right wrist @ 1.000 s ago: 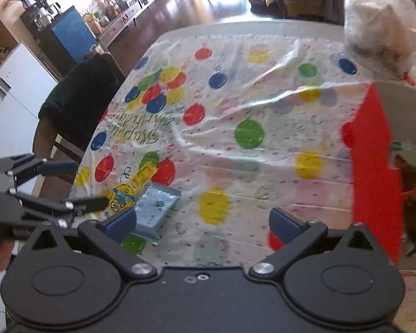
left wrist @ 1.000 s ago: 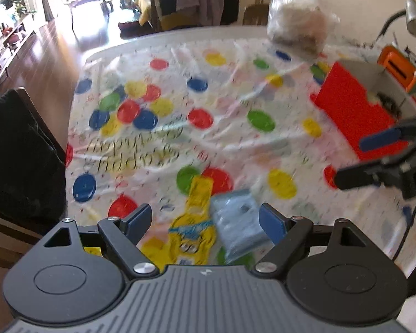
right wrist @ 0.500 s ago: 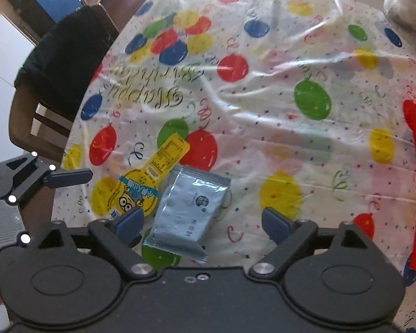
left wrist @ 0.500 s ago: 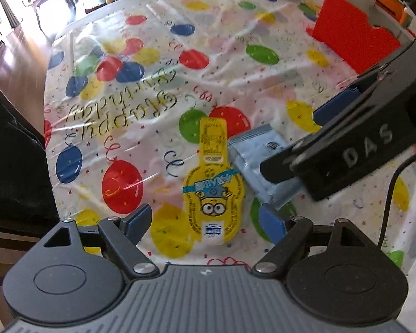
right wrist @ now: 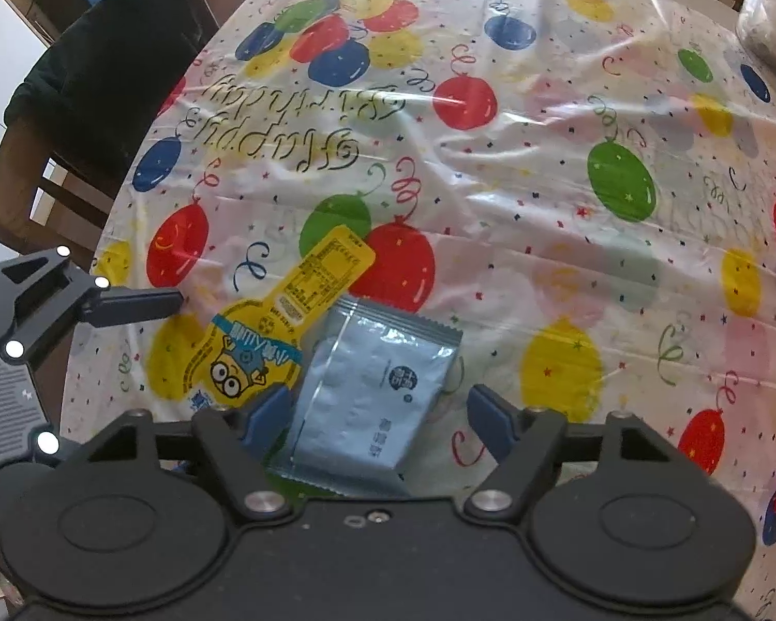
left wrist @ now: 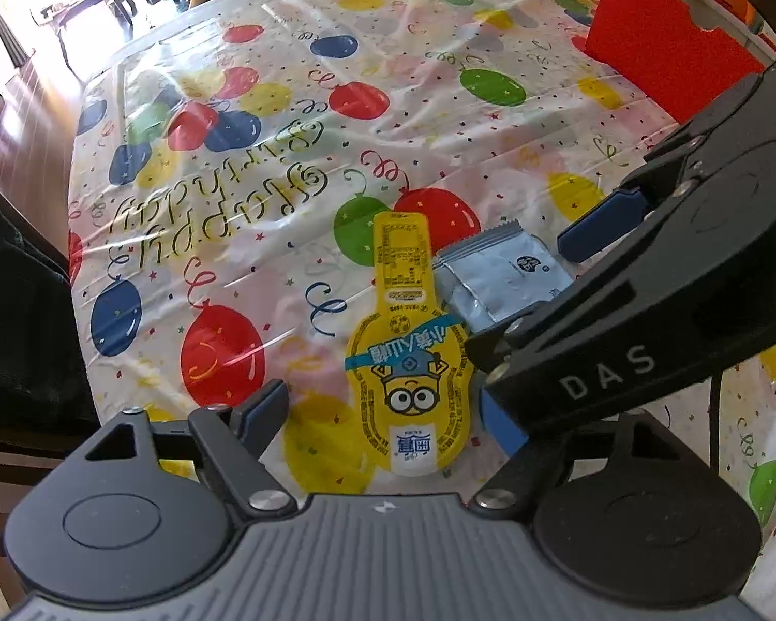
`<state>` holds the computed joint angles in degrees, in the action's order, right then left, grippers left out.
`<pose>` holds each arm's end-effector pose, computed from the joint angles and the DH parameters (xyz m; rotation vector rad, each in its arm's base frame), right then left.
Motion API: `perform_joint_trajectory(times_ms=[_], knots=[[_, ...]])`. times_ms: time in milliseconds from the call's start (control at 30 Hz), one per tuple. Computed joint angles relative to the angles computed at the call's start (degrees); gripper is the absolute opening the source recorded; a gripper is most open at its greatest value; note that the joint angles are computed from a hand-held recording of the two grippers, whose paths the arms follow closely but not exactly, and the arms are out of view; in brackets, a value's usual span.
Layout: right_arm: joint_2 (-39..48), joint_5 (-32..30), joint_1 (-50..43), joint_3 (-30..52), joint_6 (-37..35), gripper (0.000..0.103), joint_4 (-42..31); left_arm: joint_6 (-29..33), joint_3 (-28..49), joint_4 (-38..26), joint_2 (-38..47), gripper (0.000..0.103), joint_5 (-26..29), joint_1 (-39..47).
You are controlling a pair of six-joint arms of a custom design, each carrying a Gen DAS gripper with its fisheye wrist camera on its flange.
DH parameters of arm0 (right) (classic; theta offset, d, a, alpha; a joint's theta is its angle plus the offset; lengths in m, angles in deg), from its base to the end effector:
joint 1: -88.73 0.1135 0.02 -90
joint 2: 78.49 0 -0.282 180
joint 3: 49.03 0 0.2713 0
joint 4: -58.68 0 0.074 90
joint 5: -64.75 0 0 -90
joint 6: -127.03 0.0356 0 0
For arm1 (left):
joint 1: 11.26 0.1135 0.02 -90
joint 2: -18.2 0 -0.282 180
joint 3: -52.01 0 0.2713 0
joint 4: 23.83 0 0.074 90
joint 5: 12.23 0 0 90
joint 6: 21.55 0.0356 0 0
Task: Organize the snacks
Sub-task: 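Grasp the yellow Minion yogurt stick with the left tool while the right tool grasps the blue sachet, then carry the yellow stick with the left tool while the right tool carries the blue sachet over the box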
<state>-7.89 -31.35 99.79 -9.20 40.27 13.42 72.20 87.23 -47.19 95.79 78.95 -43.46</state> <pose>0.1817 0.0394 0.1345 -0.2171 2.8984 0.1980 0.1730 -0.1098 0.1062 0.8485 2.5957 -0.1716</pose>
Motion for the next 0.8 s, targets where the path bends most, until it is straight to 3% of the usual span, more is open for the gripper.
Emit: perform_joint_trajectory(times_ms=[300, 367, 800], knots=[[-3.6, 1.1, -1.5, -1.9, -5.5, 0.053, 0.1, -0.8, -0.5, 0.3, -1.5, 0.051, 0.1, -1.6], [-4.4, 1.5, -1.7, -2.4, -6.6, 0.045, 0.3, -1.7, -0.6, 0.2, -1.6, 0.05, -0.4, -2.0], [-13.2, -3.9, -13.0, -2.5, -15.5, 0.045, -6.3, -11.1, -0.3, -3.7, -6.0, 0.05, 1.3, 0.3]])
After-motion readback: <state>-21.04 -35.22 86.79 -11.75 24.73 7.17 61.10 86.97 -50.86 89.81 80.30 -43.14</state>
